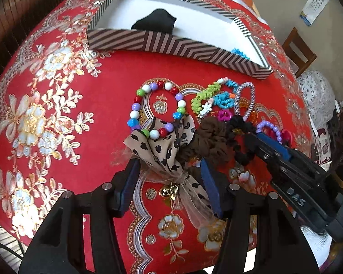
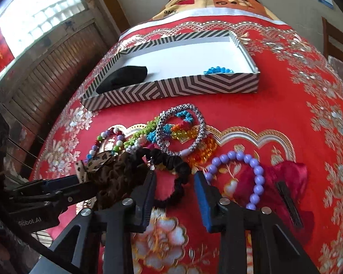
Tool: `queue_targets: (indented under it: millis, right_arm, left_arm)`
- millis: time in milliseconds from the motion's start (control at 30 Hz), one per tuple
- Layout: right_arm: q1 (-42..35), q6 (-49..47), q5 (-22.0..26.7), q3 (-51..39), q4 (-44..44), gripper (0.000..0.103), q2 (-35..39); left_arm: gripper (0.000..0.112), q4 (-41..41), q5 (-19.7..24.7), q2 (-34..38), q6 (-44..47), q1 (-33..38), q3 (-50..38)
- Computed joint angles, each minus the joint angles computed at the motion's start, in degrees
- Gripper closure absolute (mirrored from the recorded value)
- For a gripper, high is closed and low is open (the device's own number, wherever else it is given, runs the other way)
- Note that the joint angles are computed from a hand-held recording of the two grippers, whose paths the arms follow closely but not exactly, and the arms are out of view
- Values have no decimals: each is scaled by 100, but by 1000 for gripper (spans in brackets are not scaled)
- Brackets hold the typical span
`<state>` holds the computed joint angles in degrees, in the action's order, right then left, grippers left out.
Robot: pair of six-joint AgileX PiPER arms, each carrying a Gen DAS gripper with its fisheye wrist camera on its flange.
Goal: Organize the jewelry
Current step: 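Grasp the leopard-print bow clip with left while right grasps the black scrunchie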
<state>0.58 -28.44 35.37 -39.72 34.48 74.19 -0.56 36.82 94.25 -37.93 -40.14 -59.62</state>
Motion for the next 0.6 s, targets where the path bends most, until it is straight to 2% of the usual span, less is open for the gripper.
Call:
queue_targets:
  millis: [67, 100, 133, 167, 233, 400, 600]
  right_arm:
    - [59, -82, -99, -8, 42, 83, 194]
    - [86, -167, -220, 39, 103, 91, 230]
    - [108, -166, -288, 56, 80, 94, 219]
    - [76, -206, -250, 44, 93, 96, 234]
    - [-133, -514, -121, 114, 421, 97, 64]
    - [-607, -770, 472, 50, 561, 98, -436]
    - [-1122, -879, 1115, -243, 671, 98, -728]
  left_arm:
    - [61, 89, -115, 8, -110, -31, 51]
    - [75, 139, -222, -18, -156, -44, 101]
    - [82, 57, -226, 4, -53, -24, 94]
    - [89, -7, -158, 36, 34, -2, 58]
    - [95, -176, -191, -37, 249, 65, 105]
    - [99, -360, -17, -479, 637, 212, 181]
    - [100, -355, 562, -1043, 946, 395, -94]
